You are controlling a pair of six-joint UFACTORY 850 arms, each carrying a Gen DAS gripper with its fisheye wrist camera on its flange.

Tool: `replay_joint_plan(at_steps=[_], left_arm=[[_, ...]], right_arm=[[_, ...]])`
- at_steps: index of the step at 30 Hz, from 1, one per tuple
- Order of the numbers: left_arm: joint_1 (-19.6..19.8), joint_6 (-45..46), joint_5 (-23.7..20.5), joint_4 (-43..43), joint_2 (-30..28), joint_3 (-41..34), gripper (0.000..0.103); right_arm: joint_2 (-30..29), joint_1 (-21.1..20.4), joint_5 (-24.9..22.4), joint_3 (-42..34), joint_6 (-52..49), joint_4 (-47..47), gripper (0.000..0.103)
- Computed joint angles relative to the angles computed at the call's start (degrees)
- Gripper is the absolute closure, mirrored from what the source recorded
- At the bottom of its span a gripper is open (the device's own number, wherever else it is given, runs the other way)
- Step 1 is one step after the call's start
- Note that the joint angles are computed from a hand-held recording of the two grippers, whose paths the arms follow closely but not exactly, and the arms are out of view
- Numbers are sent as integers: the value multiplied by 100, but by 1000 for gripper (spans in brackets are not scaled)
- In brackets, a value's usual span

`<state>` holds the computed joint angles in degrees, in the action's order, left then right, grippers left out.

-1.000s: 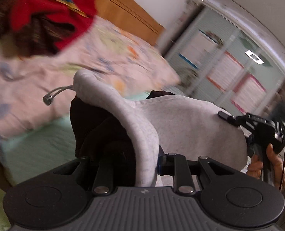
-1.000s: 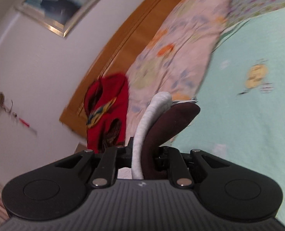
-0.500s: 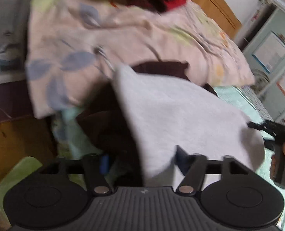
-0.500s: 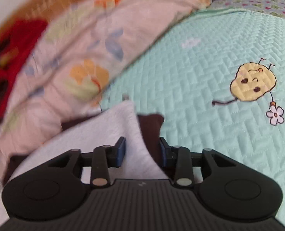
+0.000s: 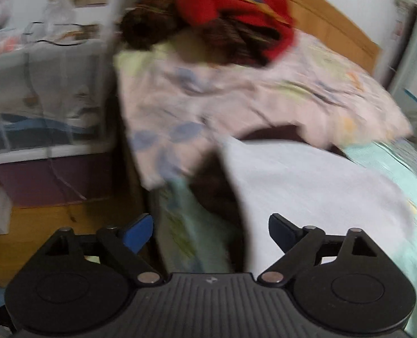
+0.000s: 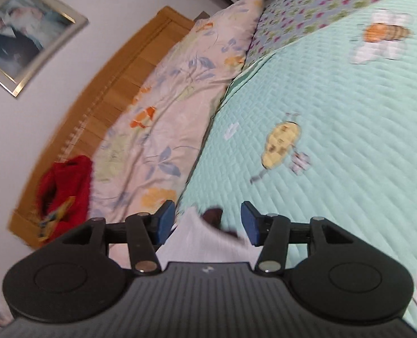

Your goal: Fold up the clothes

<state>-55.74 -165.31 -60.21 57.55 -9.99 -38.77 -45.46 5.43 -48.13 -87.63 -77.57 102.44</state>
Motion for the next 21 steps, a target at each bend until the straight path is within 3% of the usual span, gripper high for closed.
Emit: replay_joint_plan(at_steps=[4, 9, 12, 14, 21], left_arm=[[-387, 332, 253, 462, -279, -556, 11], [-628, 1108, 811, 1204, -810, -1557, 11], [-836, 2028, 966, 1376, -1228, -2440, 8], [-1098, 2817, 568, 1407, -1622, -3166, 1], [-2043, 5510, -1276, 2074, -3253, -6035, 0]], right_arm=[[1172, -778, -535, 1768, -793, -279, 34], [2487, -2111, -448, 3664, -1681, -685, 31], [3057, -3036, -400, 4525, -2345, -684, 31], [3311, -3624, -424, 4924, -2736, -770, 31], [3454, -5366, -1111, 5390, -3299, -1410, 31]])
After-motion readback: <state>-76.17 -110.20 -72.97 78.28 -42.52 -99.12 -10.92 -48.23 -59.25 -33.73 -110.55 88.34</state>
